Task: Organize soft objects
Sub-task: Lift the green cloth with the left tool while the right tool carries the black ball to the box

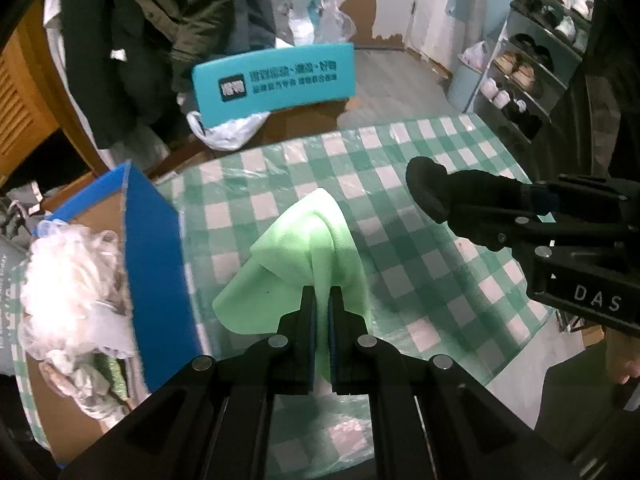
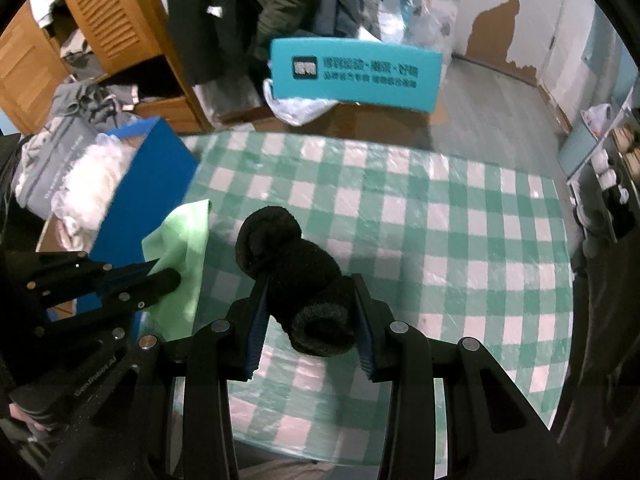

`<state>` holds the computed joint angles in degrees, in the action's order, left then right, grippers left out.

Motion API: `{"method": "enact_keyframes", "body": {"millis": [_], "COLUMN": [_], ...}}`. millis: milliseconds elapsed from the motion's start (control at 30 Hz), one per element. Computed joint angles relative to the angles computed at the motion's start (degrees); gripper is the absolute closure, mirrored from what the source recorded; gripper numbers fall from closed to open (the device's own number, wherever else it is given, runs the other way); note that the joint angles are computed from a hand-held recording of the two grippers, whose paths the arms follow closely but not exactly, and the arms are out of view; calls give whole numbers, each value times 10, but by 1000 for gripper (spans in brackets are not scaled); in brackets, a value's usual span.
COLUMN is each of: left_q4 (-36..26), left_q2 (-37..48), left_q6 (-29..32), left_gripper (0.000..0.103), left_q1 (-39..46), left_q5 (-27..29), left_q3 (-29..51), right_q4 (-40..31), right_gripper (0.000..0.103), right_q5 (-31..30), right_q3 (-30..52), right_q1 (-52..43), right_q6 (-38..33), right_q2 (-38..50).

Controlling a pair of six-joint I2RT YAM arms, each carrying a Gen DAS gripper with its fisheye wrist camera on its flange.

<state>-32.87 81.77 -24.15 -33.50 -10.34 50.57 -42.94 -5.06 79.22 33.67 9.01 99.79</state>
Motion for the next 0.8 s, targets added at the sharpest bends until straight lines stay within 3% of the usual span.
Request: {"method": "enact_keyframes", "body": {"millis": [433,800], "left_q4": [-53,-73], "left_q2": [-102,-174], "left_q6": [20,49], "left_gripper": [98,98], "left_q1": [44,128], "left_q5": [-34,-11], "left_q3": [-18,-51], "right_q4": [-18,-36], "right_gripper": [66,66], "right_q5": [2,2], "right_q3": [79,166], "right_q1": [56,106], "right_q6": [14,17], "right_q2": [18,79]}}
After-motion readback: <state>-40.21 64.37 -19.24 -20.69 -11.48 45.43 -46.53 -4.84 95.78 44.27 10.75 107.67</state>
